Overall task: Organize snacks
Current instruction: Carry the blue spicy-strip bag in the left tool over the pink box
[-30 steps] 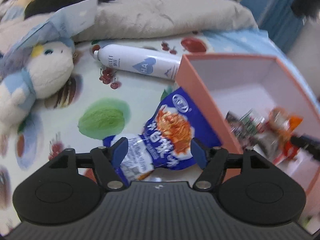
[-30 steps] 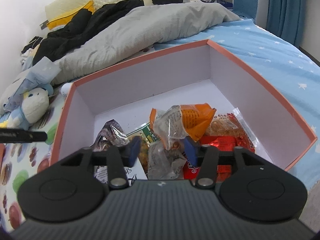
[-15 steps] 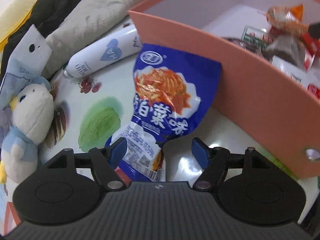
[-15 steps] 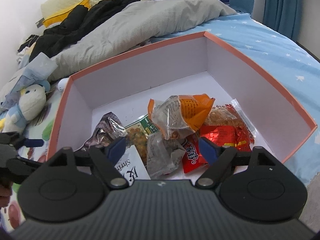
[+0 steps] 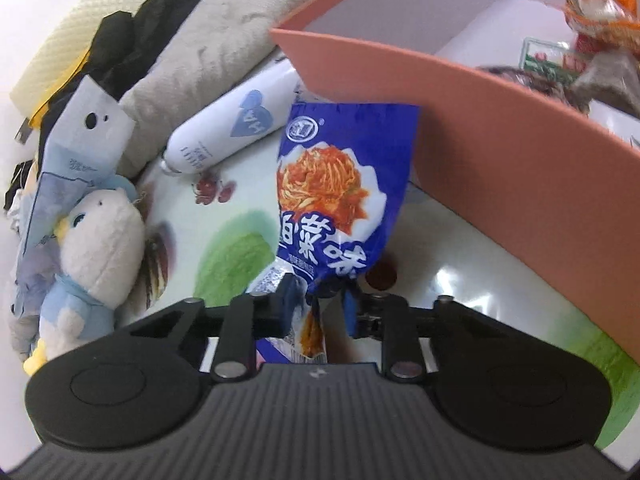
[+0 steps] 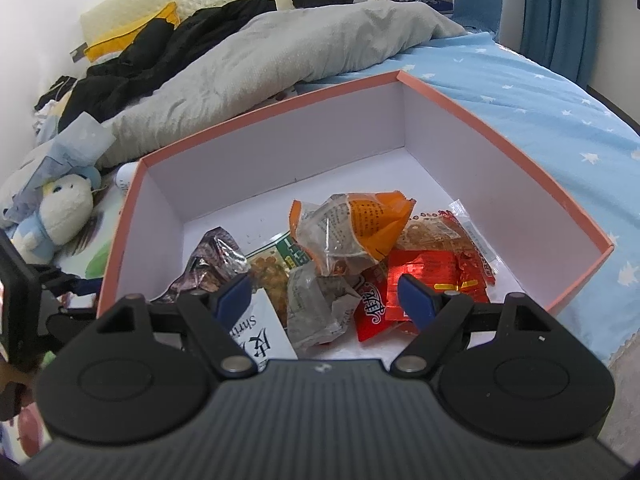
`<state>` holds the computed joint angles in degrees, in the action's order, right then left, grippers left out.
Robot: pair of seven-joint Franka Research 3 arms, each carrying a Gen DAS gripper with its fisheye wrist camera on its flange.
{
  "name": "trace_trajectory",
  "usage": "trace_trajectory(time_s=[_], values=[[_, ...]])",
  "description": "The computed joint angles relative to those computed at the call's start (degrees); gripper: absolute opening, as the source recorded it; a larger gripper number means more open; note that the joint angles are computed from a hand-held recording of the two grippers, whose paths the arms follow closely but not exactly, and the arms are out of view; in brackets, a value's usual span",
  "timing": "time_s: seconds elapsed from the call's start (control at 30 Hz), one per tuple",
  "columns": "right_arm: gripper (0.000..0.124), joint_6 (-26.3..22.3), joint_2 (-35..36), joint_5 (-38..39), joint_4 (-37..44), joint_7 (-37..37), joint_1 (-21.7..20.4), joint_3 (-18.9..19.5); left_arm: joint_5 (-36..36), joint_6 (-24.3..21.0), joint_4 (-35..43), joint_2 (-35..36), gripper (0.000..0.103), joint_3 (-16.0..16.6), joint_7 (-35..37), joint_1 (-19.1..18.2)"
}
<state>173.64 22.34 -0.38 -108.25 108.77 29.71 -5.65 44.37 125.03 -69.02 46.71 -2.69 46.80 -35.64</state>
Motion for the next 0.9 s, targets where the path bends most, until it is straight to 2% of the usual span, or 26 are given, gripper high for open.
trace_trajectory(time_s=[0.17, 0.47, 0.6, 0.73, 0.9], values=[[0.082, 0.8, -0.7, -0.1, -0.8, -0.4, 0.3, 0.0, 1.4, 0.1, -2.3, -2.5, 0.019, 0.6, -4.3, -0.4], [0.082, 2.1, -1.1, 0.1, -0.8, -0.5, 1.1, -0.3, 2.0, 2.6, -6.4, -9.3, 0.018, -1.2, -9.8, 0.9], [0.082, 2.6, -1.3, 0.4, -1.0, -0.9, 1.3, -0.2, 1.4, 5.3, -7.4, -12.9, 0.018, -2.1, -13.9, 1.9], [0.082, 2.7, -1.3, 0.6, -0.9, -0.6, 1.8, -0.8, 1.6, 7.7, -5.4, -14.5, 0.018, -2.7, -15.4, 2.4], [0.082, 3.0, -1.3, 0.7, -0.4, -0.6, 2.0, -1.1, 0.9, 9.0, 1.5, -12.7, 0.018, -3.1, -13.1, 1.6]])
